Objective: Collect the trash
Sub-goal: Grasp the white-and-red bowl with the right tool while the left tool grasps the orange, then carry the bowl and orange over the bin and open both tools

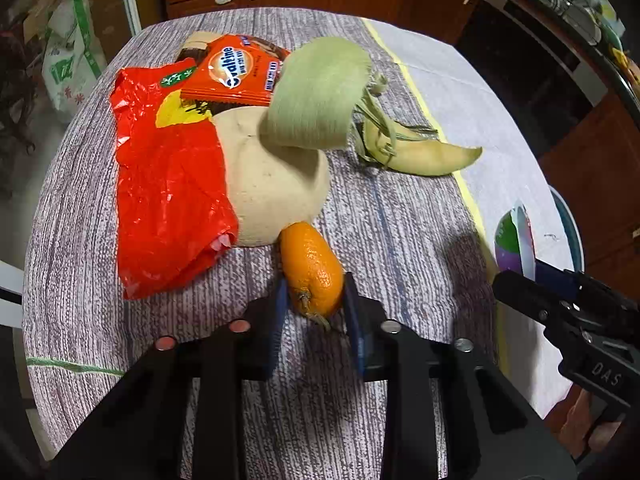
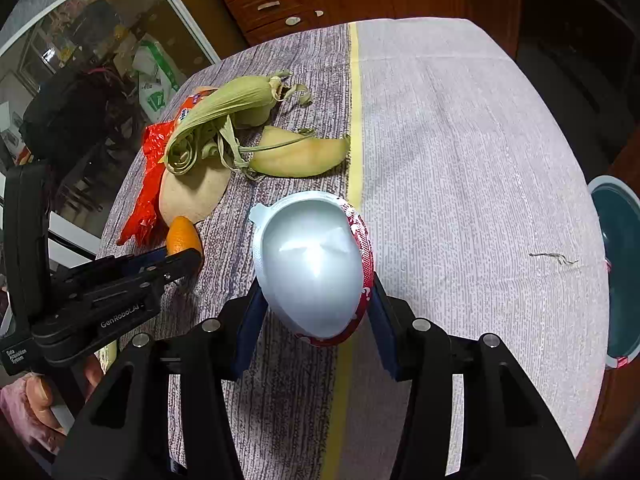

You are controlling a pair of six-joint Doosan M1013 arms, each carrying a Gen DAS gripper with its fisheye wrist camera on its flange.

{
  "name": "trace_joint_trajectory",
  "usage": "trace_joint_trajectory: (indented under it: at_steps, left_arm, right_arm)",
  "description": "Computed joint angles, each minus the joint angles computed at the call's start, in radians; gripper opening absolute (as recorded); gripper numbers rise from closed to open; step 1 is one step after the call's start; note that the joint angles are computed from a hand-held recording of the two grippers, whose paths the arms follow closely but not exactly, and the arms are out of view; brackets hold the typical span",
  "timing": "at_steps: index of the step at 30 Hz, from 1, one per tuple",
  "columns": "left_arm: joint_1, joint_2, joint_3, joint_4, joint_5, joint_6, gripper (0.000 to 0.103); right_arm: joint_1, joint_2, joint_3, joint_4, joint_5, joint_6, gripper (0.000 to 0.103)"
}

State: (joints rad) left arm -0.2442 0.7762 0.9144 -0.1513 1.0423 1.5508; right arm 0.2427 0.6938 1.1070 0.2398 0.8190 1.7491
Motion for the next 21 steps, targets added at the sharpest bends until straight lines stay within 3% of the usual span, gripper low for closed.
trace_joint_trajectory:
  at_steps: [11, 21]
  left_arm:
    - [-0.014, -0.040, 0.032, -0.051, -0.039, 0.149, 0.020]
    - [-0.068, -0.002, -0.084, -0.180, 0.003, 0.367, 0.020]
  right_arm:
    - [-0.019, -0.049, 0.075, -0.014, -0.053, 0.050, 0.047]
    - [-0.075, -0.168, 0.216, -0.189, -0.149, 0.253, 0.047]
